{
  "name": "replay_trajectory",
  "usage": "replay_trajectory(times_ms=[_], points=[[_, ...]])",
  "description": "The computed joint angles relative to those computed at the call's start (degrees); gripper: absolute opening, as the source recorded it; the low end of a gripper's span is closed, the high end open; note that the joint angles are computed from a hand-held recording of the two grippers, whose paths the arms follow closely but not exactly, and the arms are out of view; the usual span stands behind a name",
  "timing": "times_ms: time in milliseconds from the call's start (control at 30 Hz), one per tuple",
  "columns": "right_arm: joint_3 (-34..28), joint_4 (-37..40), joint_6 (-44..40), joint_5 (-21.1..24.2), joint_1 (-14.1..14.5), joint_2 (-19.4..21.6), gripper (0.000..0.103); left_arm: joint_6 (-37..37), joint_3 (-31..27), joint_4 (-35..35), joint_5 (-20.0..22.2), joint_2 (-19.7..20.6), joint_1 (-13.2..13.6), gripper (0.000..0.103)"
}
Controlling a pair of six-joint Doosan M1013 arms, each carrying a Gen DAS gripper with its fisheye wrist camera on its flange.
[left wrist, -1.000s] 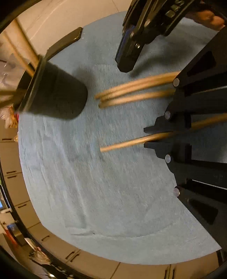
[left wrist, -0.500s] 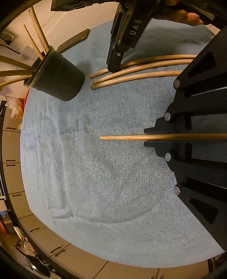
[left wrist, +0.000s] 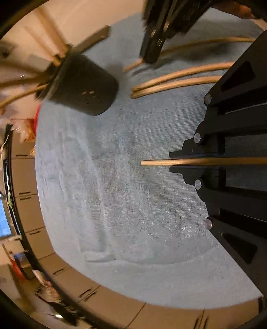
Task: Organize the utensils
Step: 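Lift both held chopsticks upright and carry them over the black holder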
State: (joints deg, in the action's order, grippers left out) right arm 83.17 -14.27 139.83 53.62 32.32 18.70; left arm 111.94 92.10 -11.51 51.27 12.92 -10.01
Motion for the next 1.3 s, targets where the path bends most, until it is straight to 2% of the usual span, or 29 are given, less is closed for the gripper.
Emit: replay_trajectory(times_ms=[33,100,233,367,633,700,767,933,1300], points=[[2.01,-1.0,2.49,-2.25,-0.02,-1.66,0.008,-0.16,0.11,-1.72,-0.06,-0.3,0.78,0.006],[4.9,-4.01,6.84,-6.36,0.78,-4.55,0.008,3.78,1.86,-9.32,-3.08,-2.63,2.95,0.006],[9.26,-15.73,19.55,-11.04,3.42,-9.52,0.008,7.26,3.29,-17.64,-4.61,-6.72,5.93,0.006],[12.04,-28.08,32.34,-11.47,6.72,-12.89,0.008,11.23,4.42,-24.41,-6.44,-10.48,8.09,0.006],[13.72,-43.72,44.41,-4.92,12.88,-15.74,0.008,13.36,9.48,-24.28,-8.96,-16.6,9.23,0.006],[13.93,-45.56,46.11,-4.7,13.44,-16.15,0.008,15.59,9.29,-26.78,-7.54,-16.17,10.97,0.006],[13.77,-46.12,46.06,-3.92,13.96,-16.43,0.008,15.92,9.48,-26.69,-7.1,-16.7,11.5,0.006],[14.07,-48.6,47.56,-2.84,14.47,-16.27,0.008,15.85,10.03,-26.0,-7.21,-17.71,11.69,0.006],[14.26,-47.03,46.0,-2.52,14.88,-15.99,0.008,16.02,10.4,-23.8,-7.28,-18.8,11.35,0.007]])
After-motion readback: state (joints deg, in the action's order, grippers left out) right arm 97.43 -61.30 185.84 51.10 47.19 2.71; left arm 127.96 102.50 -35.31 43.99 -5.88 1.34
